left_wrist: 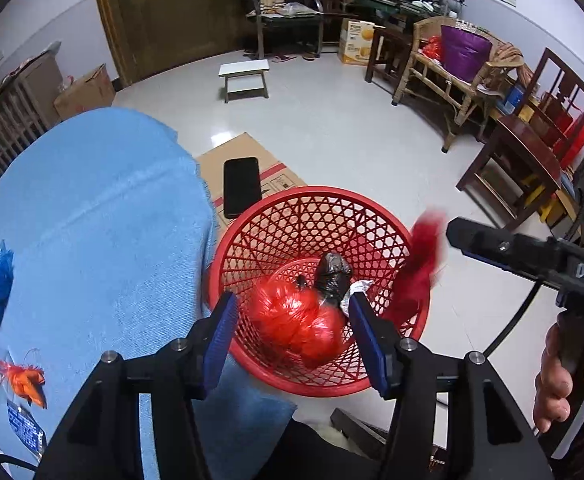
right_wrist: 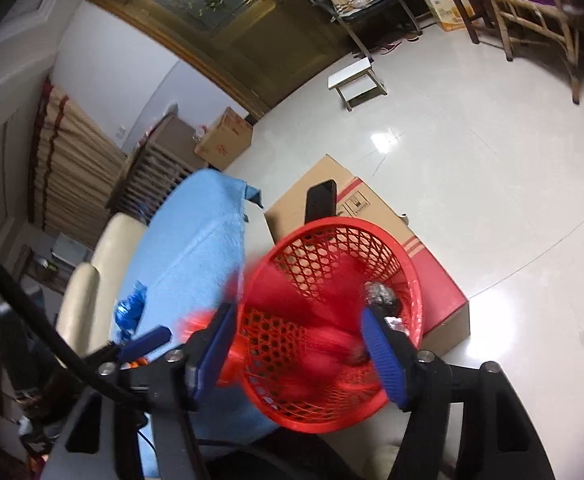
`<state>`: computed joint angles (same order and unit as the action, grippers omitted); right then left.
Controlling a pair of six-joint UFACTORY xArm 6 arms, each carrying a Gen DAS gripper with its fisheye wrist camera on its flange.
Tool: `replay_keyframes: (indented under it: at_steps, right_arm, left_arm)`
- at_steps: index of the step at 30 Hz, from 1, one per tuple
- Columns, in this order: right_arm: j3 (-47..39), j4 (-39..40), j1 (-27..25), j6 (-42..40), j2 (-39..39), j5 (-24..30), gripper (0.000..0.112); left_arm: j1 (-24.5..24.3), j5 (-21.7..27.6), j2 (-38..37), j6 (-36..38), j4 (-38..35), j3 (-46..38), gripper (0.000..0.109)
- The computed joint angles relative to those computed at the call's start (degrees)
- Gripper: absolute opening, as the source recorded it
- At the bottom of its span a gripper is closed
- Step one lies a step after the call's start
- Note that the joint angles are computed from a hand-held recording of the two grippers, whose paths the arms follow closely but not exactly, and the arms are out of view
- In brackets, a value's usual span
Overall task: Collect trash
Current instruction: 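Carry both red bags over the red wastebasket and open both tools, then return both tools to the table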
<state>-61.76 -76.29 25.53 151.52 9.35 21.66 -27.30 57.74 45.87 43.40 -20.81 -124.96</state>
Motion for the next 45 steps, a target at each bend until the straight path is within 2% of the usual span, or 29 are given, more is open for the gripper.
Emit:
replay_keyframes:
  at_steps: [9, 19, 24, 30, 34, 38, 45]
  right_arm:
    - [-2.26, 0.18, 2.06, -2.54, -0.13, 4.05, 0.070]
    - [-10.28, 4.05, 2.91, -9.89, 5.70, 3.75, 0.070]
    - [-20.85, 10.81, 3.34, -20.33, 14.31, 0.76, 0.070]
    - [-37.43, 27.01, 5.28, -42.40, 26.71, -0.18, 0.070]
    - [-48.53, 36.20, 6.86, -55.14, 33.61, 2.68, 0.070]
    - [-57.49, 42.61, 8.07, -63.97, 38.78, 6.00, 0.070]
    - [-71.16, 48.59, 9.73, -72.30, 46.42, 12.43, 0.070]
  left_arm:
    - [1.80, -5.95, -5.70, 3.71, -1.38, 9.03, 0.059]
    - [7.14, -10.19, -11.97, 4.97, -2.98, 19.22, 0.060]
    - [10.47, -15.52, -14.79, 6.63, -3.69, 24.06, 0.060]
    - [15.63, -20.10, -15.53, 4.92, -2.61, 26.32, 0.061]
    - [19.91, -21.77, -14.16, 0.33, 0.48, 25.57, 0.062]
    - [23.37, -22.82, -11.92, -5.80, 4.31, 22.74, 0.062]
    - [26.43, -25.36, -10.42, -9.96, 5.94, 19.86, 0.062]
